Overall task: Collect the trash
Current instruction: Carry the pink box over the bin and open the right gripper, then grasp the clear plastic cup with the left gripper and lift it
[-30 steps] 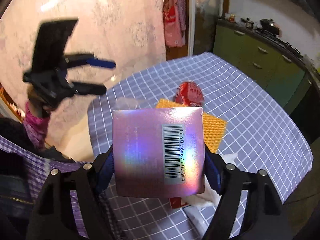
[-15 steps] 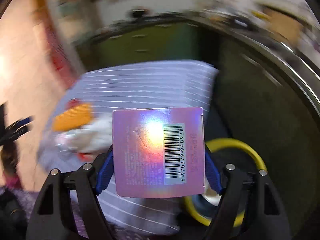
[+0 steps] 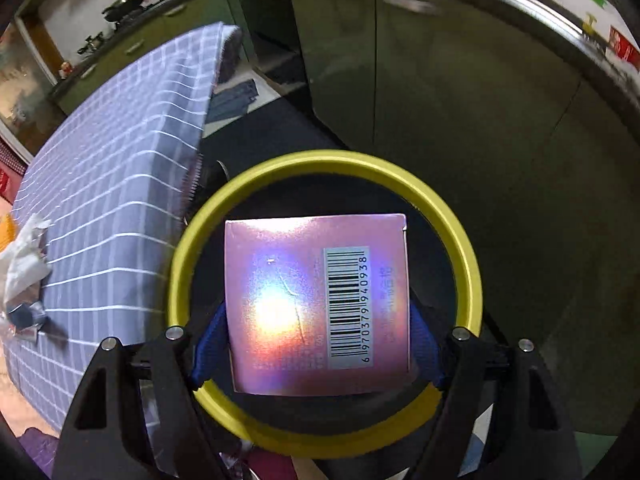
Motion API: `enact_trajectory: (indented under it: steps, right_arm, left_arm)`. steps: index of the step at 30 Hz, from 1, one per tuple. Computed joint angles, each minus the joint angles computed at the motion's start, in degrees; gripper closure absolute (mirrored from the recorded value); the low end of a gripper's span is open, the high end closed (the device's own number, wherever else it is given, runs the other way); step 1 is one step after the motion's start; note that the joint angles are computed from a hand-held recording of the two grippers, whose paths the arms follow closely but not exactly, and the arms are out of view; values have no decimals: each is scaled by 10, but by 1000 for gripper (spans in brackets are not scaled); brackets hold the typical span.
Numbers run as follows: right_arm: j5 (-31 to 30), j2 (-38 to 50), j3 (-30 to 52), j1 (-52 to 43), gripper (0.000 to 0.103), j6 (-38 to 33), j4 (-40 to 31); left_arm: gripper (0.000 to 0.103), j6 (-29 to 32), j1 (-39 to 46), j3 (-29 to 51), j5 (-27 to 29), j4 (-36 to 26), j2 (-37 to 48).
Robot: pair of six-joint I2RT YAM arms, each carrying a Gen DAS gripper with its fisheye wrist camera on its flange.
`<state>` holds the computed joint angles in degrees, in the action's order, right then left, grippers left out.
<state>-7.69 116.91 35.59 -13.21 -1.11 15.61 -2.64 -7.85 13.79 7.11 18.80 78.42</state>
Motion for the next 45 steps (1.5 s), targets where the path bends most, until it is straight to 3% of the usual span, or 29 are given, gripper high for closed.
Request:
enact_trajectory:
  steps: [4, 9, 21, 27, 30, 34, 45]
  right_arm:
    - [17, 39, 31, 4, 28, 2, -5]
    - [7, 11, 11, 7, 25, 18, 7]
    - [-43, -107, -122, 63, 24, 77, 87]
    - [-38, -139, -129, 100, 24, 89, 67]
    - [-32, -137, -117, 119, 24, 99, 60]
    - [-26, -131, -103, 139, 23, 106, 47]
    - [2, -116, -72, 209, 21, 142, 28]
  left_arm:
    - [9, 1, 8, 2, 5, 4, 11]
    - [9, 3, 6, 6, 7, 10, 25]
    - [9, 33, 36, -1, 11, 12, 28]
    - [8, 147, 56, -4, 11, 22, 53]
    - [8, 251, 67, 2, 39, 38, 101]
    - [8, 333, 70, 32, 49, 37, 176]
    - [8, 441, 107, 132, 104, 1, 318]
